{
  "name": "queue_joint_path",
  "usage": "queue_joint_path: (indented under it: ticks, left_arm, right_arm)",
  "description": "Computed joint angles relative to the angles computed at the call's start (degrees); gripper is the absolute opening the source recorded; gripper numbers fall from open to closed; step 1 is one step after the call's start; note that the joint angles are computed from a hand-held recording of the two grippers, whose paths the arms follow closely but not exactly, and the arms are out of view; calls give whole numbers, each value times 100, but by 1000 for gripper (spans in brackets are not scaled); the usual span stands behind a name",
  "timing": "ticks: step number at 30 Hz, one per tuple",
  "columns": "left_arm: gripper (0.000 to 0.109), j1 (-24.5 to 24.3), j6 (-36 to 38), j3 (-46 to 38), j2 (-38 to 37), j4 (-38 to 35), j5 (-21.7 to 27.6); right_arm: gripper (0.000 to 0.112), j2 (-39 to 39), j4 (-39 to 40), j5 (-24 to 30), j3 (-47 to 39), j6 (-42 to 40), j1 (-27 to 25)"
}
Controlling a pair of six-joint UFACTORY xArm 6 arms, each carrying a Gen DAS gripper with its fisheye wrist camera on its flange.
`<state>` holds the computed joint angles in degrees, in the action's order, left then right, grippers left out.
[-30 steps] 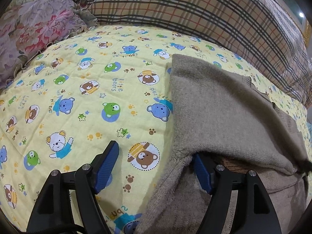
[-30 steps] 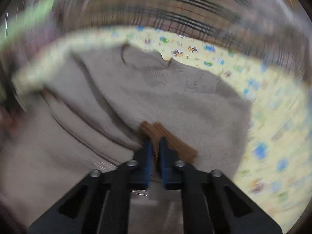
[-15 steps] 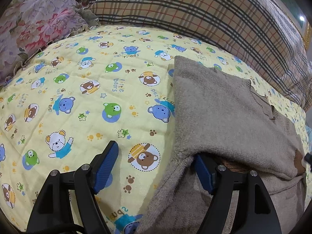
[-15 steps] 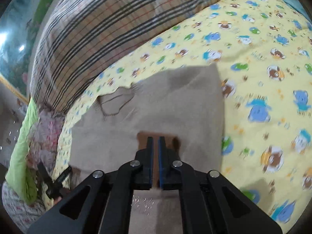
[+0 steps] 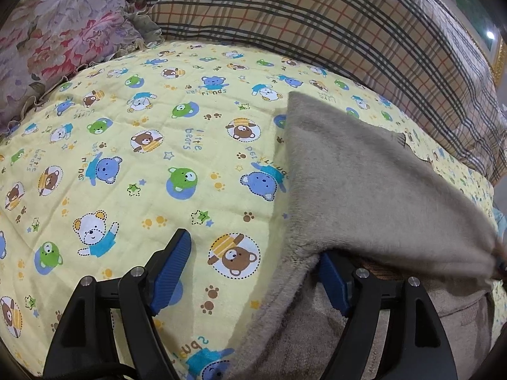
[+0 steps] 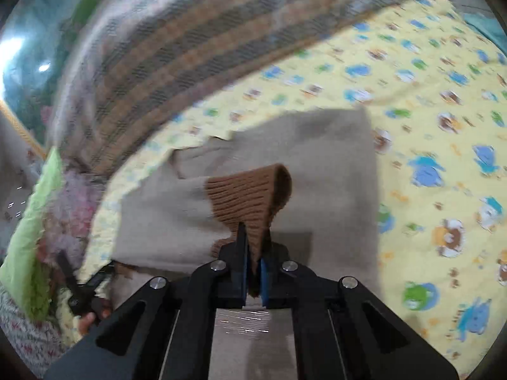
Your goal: Fold small clothes
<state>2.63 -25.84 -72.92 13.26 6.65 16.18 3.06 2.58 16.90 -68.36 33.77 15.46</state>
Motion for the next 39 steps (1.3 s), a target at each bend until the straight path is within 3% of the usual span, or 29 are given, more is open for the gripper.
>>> queue_joint_path:
  ticks: [3,9,12,16,18,20,22,26,32,39]
  left_arm:
    - [79,0,50,27,-10,-81,-33]
    - [79,25,566,133,-44,-861,-225]
    - [79,29,911,136,-42,-1345,-269]
    - [79,28,889,65,-19,-1273,-147]
    - [79,18,965,38,-53,-1279,30]
    - [80,7,1011,70,-204,-1089,395]
    - [81,-39,1529,357,-562,-1464,643]
    - [81,-121,2337,1237,-1493,-2270,1018]
    - [81,-187,2920,2737,-3042,-2908,1289]
    - [82,-193,3435,3810,-4471,-2964,1840]
  right_arm:
    - [7,121,-180,370,-73,75,11]
    - [7,263,-379,433,-222,290,57]
    - [12,336,-1189,879,-425,827,101]
    - [20,-10,-1861,1129,-190,1591,146]
    - [23,-338,-2090,1119,77,1908,209]
    - [34,-729,-2230,993,442,2127,301]
    - [46,-1139,-2502,936,806,2407,444]
    - [47,-1770,-2753,885,1399,2729,705]
    - [47,-2441,-2797,798,2111,2971,1005]
    - [47,-3159,-3120,662,2826,3345,1423]
